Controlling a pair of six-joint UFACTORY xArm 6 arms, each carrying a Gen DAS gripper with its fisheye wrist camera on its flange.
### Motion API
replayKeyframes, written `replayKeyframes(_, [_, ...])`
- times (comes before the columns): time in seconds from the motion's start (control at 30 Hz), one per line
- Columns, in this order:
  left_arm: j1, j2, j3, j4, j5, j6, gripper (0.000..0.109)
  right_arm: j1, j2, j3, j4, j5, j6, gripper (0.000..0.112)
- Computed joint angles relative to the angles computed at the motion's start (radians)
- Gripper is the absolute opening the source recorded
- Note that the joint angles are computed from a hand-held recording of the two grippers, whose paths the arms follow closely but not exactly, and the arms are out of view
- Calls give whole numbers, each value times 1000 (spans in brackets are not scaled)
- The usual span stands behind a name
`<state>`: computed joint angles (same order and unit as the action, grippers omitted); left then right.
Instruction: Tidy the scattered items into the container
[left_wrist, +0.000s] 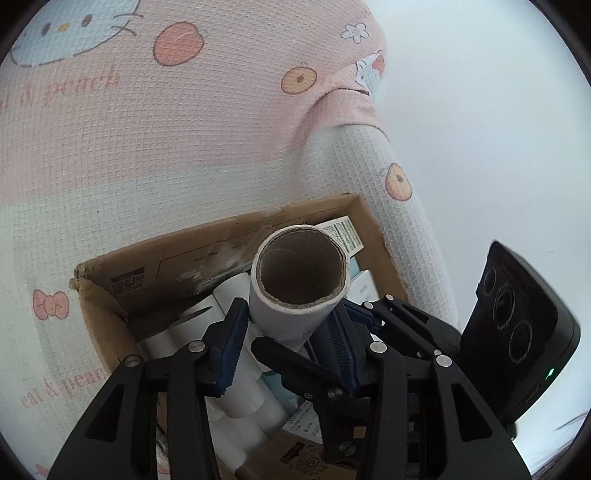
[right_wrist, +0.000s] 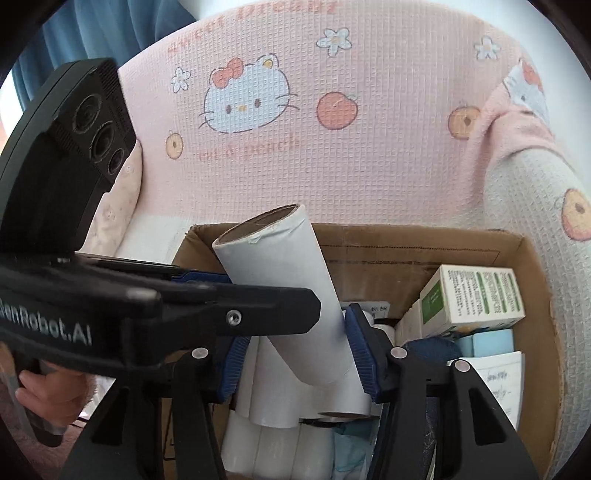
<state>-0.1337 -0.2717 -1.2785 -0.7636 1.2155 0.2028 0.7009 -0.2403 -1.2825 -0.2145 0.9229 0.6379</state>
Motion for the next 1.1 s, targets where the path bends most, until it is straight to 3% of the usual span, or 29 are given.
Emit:
replayKeyframes(0.13, [-10, -10, 7, 25, 19, -7, 48, -45, -26, 34, 158, -8, -13, 48])
replayKeyframes(0.23, [-17, 3, -5, 27, 55, -24, 48, -55, -40, 39, 208, 33, 8, 48])
replayKeyframes(0.4, [-73, -21, 21, 114, 33, -43, 48, -70, -54, 55, 304, 94, 36, 42])
replayKeyframes(0.5, [-79, 1, 8, 102, 68, -72, 48, -59, -37, 41, 270, 150, 60, 42])
replayKeyframes(0.83, [-106, 7, -11, 203, 48, -184, 50, -68, -27, 57, 291, 132, 58, 42])
replayKeyframes(1.1, [-132, -50, 26, 330, -64, -196, 50, -52, -17, 47, 269, 130, 75, 42])
